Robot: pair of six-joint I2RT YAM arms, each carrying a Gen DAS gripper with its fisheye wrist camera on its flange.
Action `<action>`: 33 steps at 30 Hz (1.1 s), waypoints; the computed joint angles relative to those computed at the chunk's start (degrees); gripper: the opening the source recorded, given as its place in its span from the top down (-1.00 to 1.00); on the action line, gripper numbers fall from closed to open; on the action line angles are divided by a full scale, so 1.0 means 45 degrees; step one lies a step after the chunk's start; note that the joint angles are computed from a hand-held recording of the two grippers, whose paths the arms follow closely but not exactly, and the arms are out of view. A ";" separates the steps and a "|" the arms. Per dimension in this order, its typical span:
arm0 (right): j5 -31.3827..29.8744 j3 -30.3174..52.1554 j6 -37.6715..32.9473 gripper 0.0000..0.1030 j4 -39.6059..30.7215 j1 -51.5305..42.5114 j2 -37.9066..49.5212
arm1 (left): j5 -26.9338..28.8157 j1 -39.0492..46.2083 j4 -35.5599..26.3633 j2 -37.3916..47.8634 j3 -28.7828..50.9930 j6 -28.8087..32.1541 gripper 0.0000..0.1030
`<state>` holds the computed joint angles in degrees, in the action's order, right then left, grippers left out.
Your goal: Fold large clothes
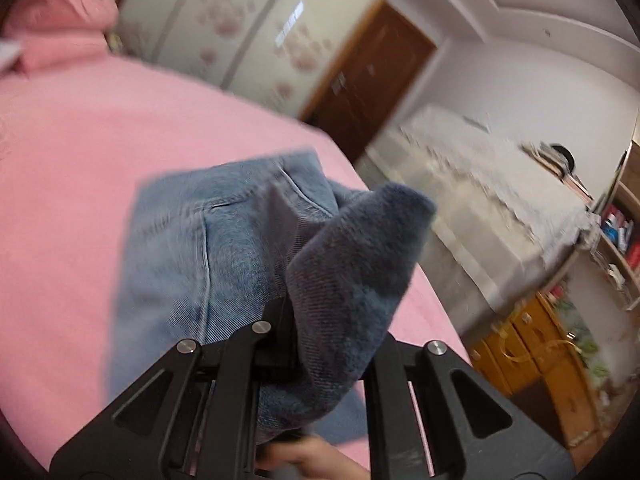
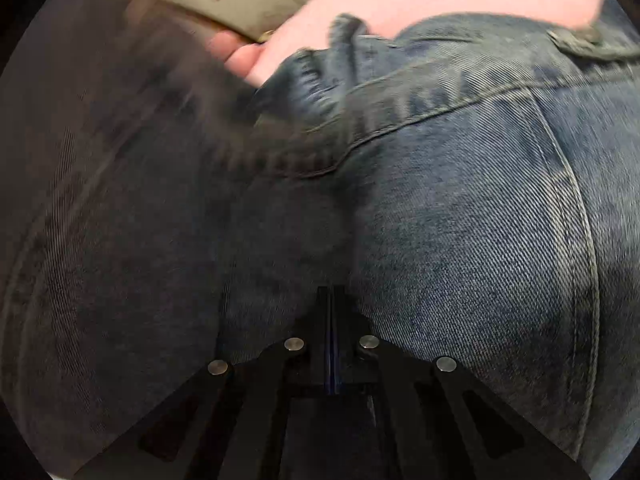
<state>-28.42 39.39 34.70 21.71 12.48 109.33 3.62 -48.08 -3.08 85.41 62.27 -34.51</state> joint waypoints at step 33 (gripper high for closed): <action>-0.5098 -0.2944 -0.6649 0.94 -0.4415 -1.3983 -0.4582 | -0.3612 -0.4844 -0.3932 0.9519 0.7218 0.0208 0.52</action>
<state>-51.36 26.15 4.78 1.84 -50.45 88.71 -12.63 -69.87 -20.77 128.24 94.76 -33.58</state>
